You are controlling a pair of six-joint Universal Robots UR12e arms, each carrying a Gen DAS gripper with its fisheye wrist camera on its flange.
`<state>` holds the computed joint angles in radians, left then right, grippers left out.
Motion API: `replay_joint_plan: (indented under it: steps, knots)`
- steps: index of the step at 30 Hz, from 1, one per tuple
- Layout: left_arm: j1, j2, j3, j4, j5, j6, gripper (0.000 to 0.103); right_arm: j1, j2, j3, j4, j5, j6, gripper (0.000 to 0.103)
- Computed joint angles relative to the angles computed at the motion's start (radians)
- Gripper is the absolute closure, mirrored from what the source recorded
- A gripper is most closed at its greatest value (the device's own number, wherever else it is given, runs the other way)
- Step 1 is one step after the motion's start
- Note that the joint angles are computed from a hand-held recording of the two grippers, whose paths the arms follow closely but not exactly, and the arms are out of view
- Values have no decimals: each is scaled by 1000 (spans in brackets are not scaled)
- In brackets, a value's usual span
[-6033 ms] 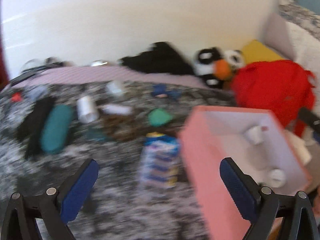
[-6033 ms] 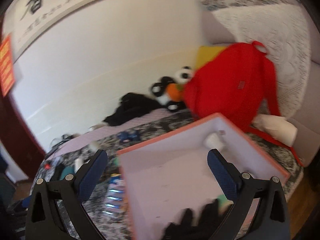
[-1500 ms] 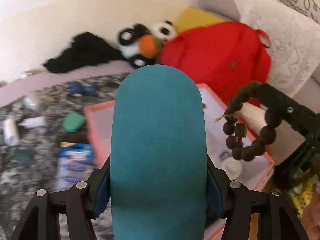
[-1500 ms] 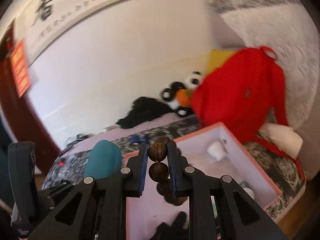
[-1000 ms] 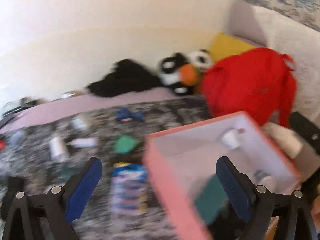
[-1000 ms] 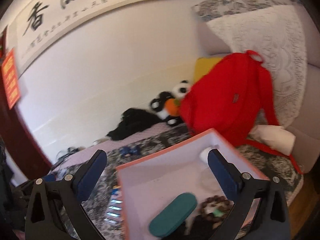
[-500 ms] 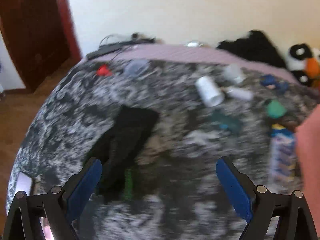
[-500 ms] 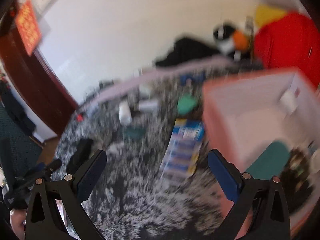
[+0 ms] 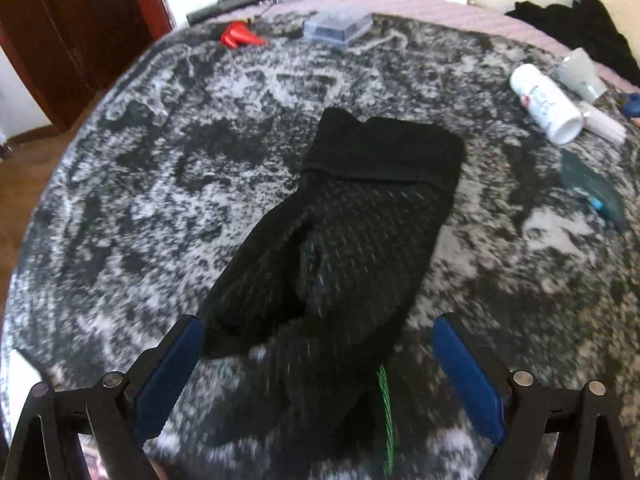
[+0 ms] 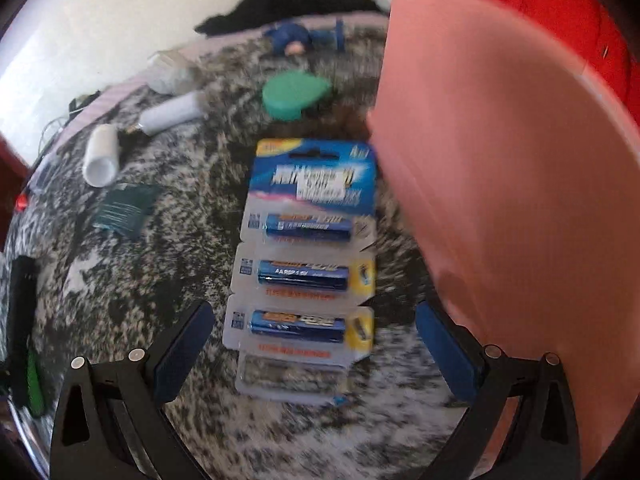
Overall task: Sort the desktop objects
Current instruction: 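Grasp the black glove with the left tool while the right tool grasps the battery pack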
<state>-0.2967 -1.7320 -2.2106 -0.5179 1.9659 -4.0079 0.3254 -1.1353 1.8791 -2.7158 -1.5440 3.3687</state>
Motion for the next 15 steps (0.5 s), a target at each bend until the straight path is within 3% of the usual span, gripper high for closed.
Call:
replay_joint_plan:
  steps: [9,11,13,14,15]
  knots:
    - [55,-42,1,48,-55,44,6,31,48,-27,-63,-88,-69,0]
    - [66,-34,-14,85,-82,36,18,21,45,-27,-53,-51,-78,1]
    - [77,-15,-34,122,-111,19,40,17,39,-23,-53,-35,-94,15]
    - [82,-6,-44,144,-127,13,46,18,36,-20,-59,-33,-103,20]
    - [87,3,-54,167,-145,7,58,18,34,-19,-59,-24,-109,21]
